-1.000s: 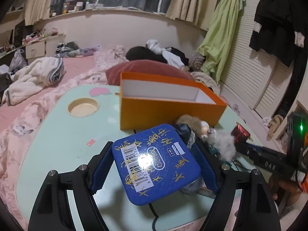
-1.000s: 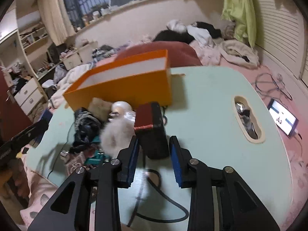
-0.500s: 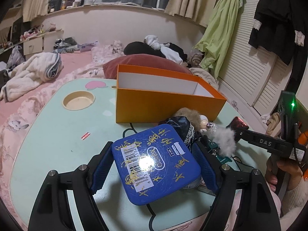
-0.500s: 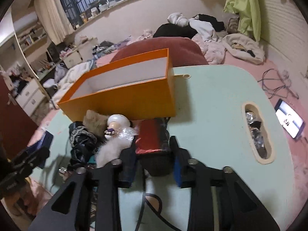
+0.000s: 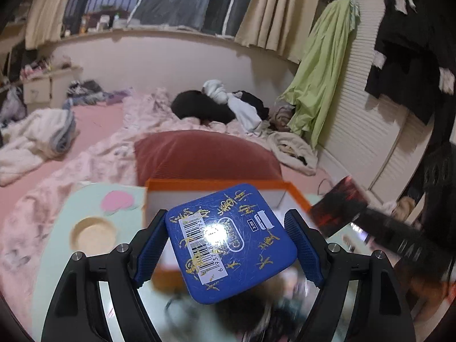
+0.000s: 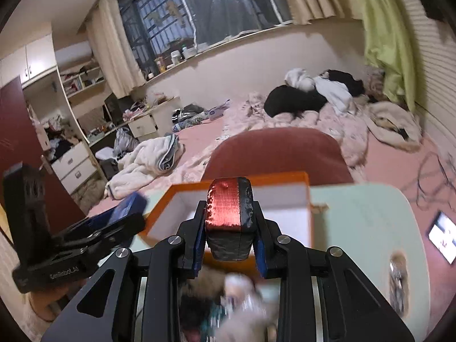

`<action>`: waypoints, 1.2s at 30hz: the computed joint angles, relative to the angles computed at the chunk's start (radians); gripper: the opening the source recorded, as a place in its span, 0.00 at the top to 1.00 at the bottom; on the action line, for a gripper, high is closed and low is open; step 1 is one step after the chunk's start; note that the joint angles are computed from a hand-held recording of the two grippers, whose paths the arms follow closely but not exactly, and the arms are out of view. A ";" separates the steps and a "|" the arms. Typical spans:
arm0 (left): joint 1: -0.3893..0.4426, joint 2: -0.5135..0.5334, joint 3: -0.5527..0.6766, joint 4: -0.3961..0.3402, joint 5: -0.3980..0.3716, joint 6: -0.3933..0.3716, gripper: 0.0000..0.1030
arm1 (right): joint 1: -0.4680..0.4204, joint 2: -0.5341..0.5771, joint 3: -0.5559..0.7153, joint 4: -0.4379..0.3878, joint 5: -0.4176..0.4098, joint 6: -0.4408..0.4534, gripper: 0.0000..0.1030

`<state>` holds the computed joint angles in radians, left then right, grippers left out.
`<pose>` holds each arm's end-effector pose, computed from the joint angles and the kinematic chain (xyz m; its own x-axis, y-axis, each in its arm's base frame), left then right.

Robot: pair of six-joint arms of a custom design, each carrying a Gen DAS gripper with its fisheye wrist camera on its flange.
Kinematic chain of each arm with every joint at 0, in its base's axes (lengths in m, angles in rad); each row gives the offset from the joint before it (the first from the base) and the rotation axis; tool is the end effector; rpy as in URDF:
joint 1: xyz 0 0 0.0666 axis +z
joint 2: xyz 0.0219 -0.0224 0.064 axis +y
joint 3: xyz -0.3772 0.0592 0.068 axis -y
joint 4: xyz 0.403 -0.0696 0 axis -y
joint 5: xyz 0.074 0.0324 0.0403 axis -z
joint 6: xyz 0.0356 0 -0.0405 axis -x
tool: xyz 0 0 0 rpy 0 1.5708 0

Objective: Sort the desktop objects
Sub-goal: 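Lower blue tin into orange box with left tool while right drops black case in, then reach right tool to brown printed carton and grasp it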

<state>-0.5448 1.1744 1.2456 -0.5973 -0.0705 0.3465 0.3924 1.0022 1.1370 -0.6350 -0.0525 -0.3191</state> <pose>0.3736 -0.2239 0.4783 -0.5618 -0.0557 -0.8254 0.2914 0.9205 -0.2604 0.3427 0.1434 0.4865 -0.5539 0.1098 -0.8253 -0.2640 0.9170 0.2992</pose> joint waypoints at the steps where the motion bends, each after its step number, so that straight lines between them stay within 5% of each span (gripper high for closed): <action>1: 0.010 0.029 0.021 -0.002 0.014 0.010 0.22 | 0.001 0.044 0.031 -0.011 -0.010 0.014 0.71; 5: 0.028 0.099 0.062 -0.046 0.020 0.047 0.21 | 0.015 0.143 0.084 -0.078 0.032 0.013 0.71; 9: 0.003 0.034 -0.024 0.042 -0.035 0.013 0.14 | 0.021 0.111 0.031 -0.059 0.048 -0.017 0.43; 15: -0.028 -0.079 -0.109 0.023 -0.043 -0.018 0.10 | 0.041 0.015 -0.020 -0.060 0.060 0.012 0.41; 28: -0.100 -0.203 -0.262 -0.262 -0.121 -0.116 0.07 | 0.089 -0.174 -0.175 -0.341 0.155 0.022 0.40; 31: -0.112 -0.215 -0.288 -0.226 -0.160 -0.101 0.00 | 0.121 -0.163 -0.205 -0.344 0.274 0.006 0.23; 36: -0.117 -0.241 -0.331 -0.156 -0.182 -0.098 0.00 | 0.120 -0.129 -0.222 -0.301 0.286 0.026 0.18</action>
